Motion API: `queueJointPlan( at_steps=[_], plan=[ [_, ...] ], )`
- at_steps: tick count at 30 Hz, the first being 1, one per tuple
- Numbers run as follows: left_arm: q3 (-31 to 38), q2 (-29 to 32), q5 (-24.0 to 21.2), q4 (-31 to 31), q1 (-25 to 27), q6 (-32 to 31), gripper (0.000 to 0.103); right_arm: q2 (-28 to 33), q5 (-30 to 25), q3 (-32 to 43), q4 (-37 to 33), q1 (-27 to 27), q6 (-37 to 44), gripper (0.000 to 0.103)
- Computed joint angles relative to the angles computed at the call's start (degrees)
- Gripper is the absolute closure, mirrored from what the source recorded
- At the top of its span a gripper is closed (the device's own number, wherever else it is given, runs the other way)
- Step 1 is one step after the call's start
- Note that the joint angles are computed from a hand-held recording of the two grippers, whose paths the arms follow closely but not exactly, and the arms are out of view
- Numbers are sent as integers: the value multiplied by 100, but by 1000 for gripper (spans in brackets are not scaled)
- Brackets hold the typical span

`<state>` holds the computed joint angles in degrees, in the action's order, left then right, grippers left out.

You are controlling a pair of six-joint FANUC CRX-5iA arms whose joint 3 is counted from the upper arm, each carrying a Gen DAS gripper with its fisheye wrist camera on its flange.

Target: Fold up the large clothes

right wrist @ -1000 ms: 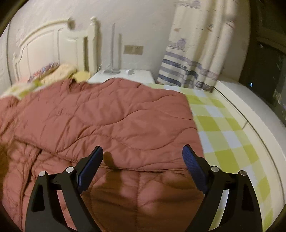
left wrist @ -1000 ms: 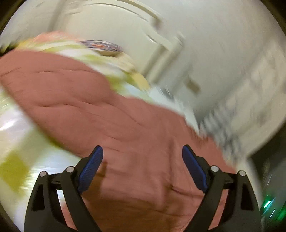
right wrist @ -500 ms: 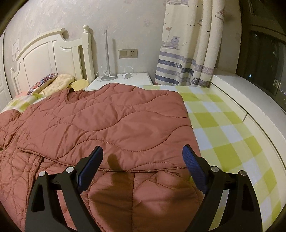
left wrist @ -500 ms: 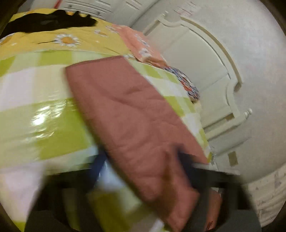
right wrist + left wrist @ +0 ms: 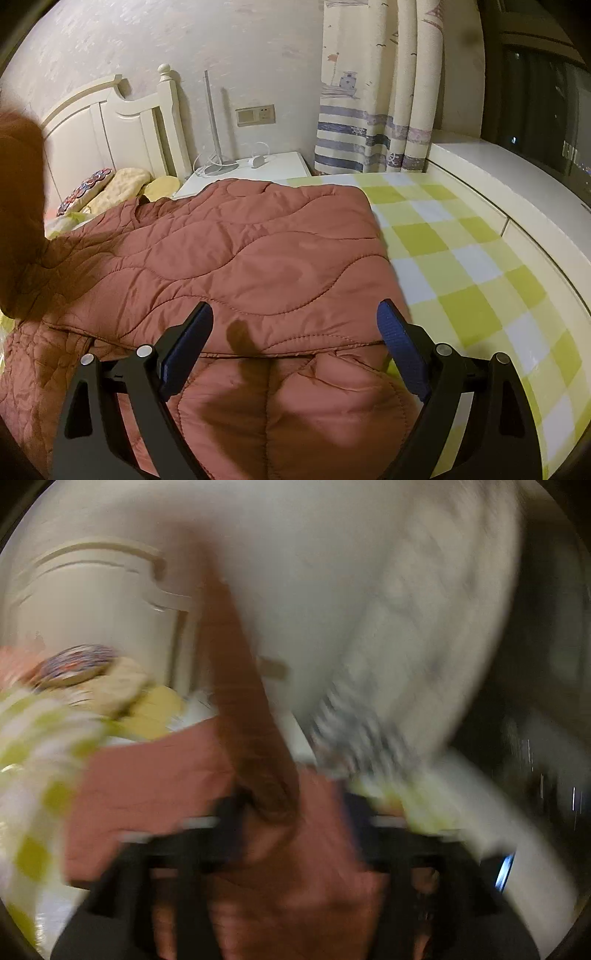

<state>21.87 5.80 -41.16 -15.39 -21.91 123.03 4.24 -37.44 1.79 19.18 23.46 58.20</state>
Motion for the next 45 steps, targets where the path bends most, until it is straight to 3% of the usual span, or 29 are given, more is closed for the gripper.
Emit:
queueJointPlan(
  at_steps=[2,5,10,12,14,17,19,21,26,29,32,35,38,40,43,45],
  plan=[
    [284,367,-334,-256,-369,-36,18,7,-7,38,-112,-37,42,18],
    [86,483,-388,-135,-502,-31,18,6,-19,82,-301,-74,127,18],
    [-792,-193,-336,-696,-284,857,15,14,-28,119,-435,-101,243,18],
    [-1073,-564,-523,-1309,-125,1582,14,5,-9,107,-449,-107,236,18],
    [-1175,-808,-1003,-2034,-116,2416,14,0,-7,93,-426,-101,209,18],
    [-1165,-908,-2255,-3396,-509,4084,14,1,-15,77,-365,-90,172,18],
    [-1215,-954,-2638,-3520,-467,4595,14,-2,-17,61,-319,-77,145,18],
    [-1358,-1081,-2724,-3537,-359,5004,13,-41,63,6,-314,-78,131,18],
    [-1455,-1124,-2778,-3346,-238,4937,11,-178,230,-61,-521,-120,193,19],
    [-1398,-1083,-2863,-3473,-371,4818,10,-255,164,245,-1588,-193,964,20],
    [-1235,-916,-2880,-3530,-442,4768,9,-82,-301,817,-2426,-173,1766,21],
    [-1204,-875,-2864,-3499,-438,4772,8,467,-1240,1721,-3134,-215,2189,22],
    [-1200,-864,-2831,-3457,-406,4748,8,925,-1651,2256,-3403,-218,2114,30],
    [-1182,-841,-2829,-3439,-402,4704,8,1088,-1702,2433,-3537,-199,2142,48],
    [-1168,-822,-2790,-3411,-393,4610,8,1006,-1461,2270,-3302,-64,2118,81],
    [-1170,-821,-2778,-3415,-401,4599,8,672,-906,1803,-3024,51,2022,87]
  ],
)
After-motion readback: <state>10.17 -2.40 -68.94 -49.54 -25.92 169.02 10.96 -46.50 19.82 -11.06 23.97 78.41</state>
